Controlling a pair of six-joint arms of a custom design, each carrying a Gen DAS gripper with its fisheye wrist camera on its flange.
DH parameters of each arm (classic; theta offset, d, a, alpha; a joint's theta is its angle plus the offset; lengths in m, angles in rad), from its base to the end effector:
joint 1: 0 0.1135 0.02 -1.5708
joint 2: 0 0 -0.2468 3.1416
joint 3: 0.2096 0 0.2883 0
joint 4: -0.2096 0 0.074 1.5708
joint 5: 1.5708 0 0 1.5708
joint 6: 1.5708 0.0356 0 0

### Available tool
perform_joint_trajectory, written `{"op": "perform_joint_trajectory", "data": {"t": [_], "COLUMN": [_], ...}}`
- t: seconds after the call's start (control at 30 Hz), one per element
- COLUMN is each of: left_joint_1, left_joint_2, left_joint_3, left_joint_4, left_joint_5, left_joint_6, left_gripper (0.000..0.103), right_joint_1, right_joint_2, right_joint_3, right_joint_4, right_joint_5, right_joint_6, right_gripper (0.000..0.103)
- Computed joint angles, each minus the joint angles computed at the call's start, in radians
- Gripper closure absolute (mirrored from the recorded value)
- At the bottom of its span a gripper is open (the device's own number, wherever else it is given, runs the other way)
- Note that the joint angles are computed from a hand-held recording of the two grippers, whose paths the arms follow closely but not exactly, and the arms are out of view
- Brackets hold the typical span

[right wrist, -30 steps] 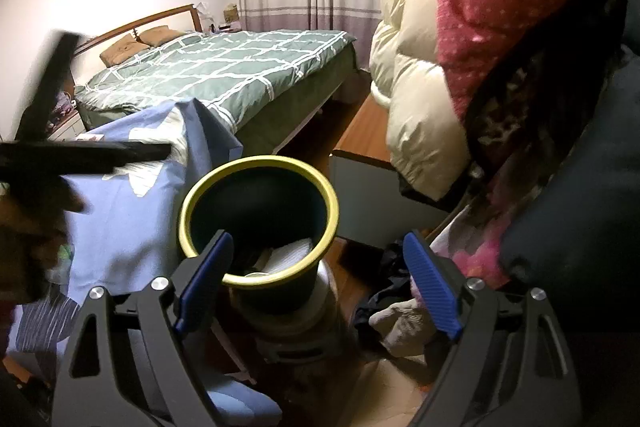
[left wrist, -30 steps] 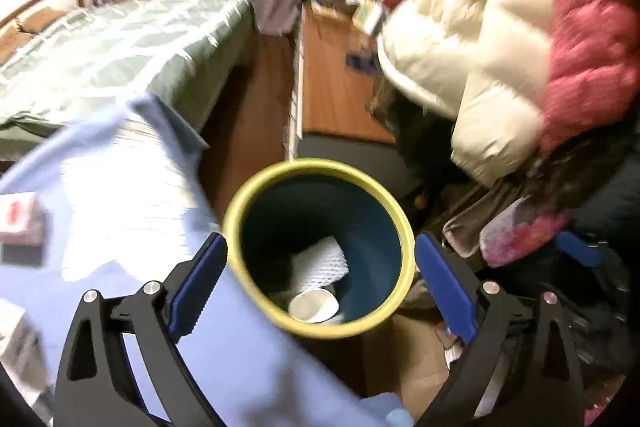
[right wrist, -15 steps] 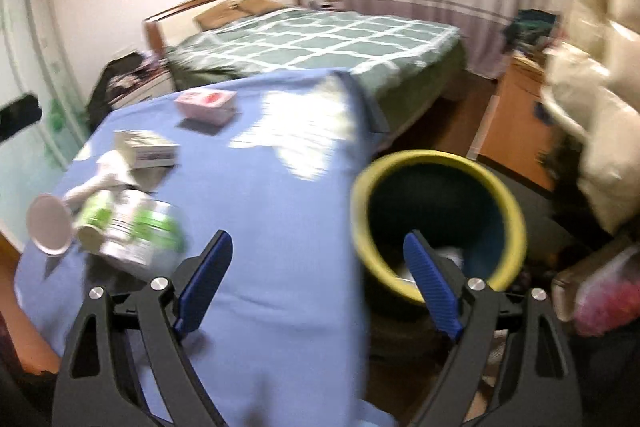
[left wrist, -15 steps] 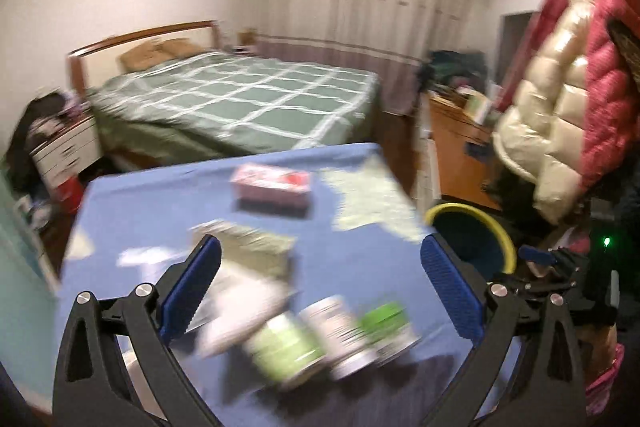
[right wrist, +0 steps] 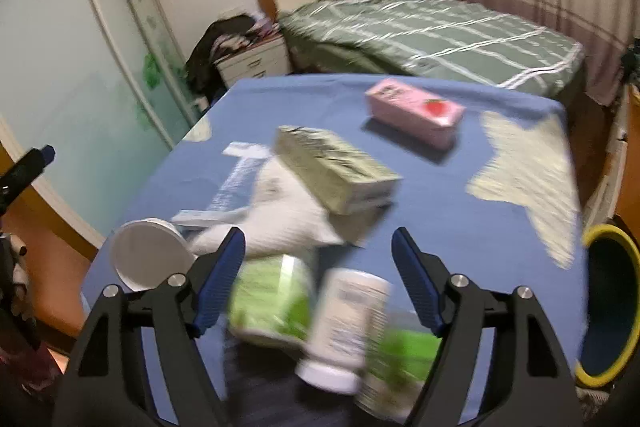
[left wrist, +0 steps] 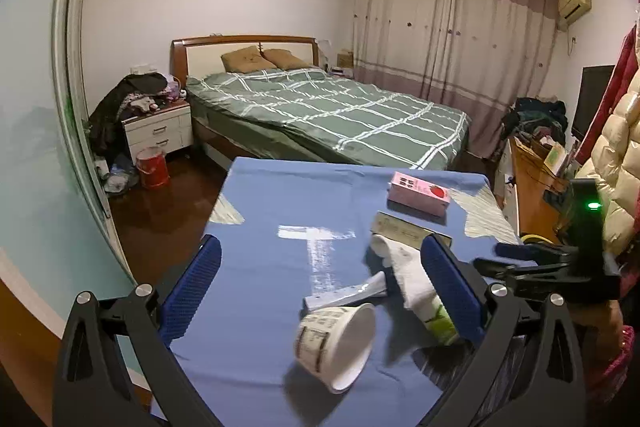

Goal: Collect trash
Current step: 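Grasp the white tissue on the table with the right gripper, then carry the white tissue into the bin and open the right gripper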

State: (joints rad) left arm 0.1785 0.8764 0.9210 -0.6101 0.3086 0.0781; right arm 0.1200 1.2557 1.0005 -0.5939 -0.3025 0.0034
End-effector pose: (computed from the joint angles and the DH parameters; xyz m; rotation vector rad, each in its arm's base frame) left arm 0.2305 0.0306 0.3178 0.0741 2.1102 -0.1766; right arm 0.2994 0.0468 0.2539 -0.2785 2.3956 0.4223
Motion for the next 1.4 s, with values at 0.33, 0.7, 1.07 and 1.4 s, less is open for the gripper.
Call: {"op": "perform_joint_trajectory", "data": {"t": [0.33, 0.7, 1.07, 1.4], "left_joint_1": [0.0, -0.046, -0.116, -0.125], "left_joint_2": [0.014, 0.016, 0.095, 0.304], "left_joint_3": [-0.026, -0.036, -0.081, -0.067], "left_joint_4": [0.002, 0.008, 0.034, 0.139], "left_joint_5": [0.026, 0.005, -0.074, -0.157], "left_joint_6": [0.011, 0.007, 0.073, 0.086], "left_gripper": [0.005, 0.005, 0.005, 0.005], "right_joint_1": [0.116, 0.079, 0.009, -0.141], "right_joint_2": [0.174, 0.098, -0.032, -0.113], "right_joint_3": [0.102, 0.14, 0.206, 0.222], "right_joint_4": [-0.001, -0.016, -0.065, -0.135], "right_joint_5": [0.08, 0.021, -0.043, -0.055], "right_joint_6": [0.04, 0.022, 0.016, -0.043], "right_gripper": [0.08, 0.095, 0.095, 0.095]}}
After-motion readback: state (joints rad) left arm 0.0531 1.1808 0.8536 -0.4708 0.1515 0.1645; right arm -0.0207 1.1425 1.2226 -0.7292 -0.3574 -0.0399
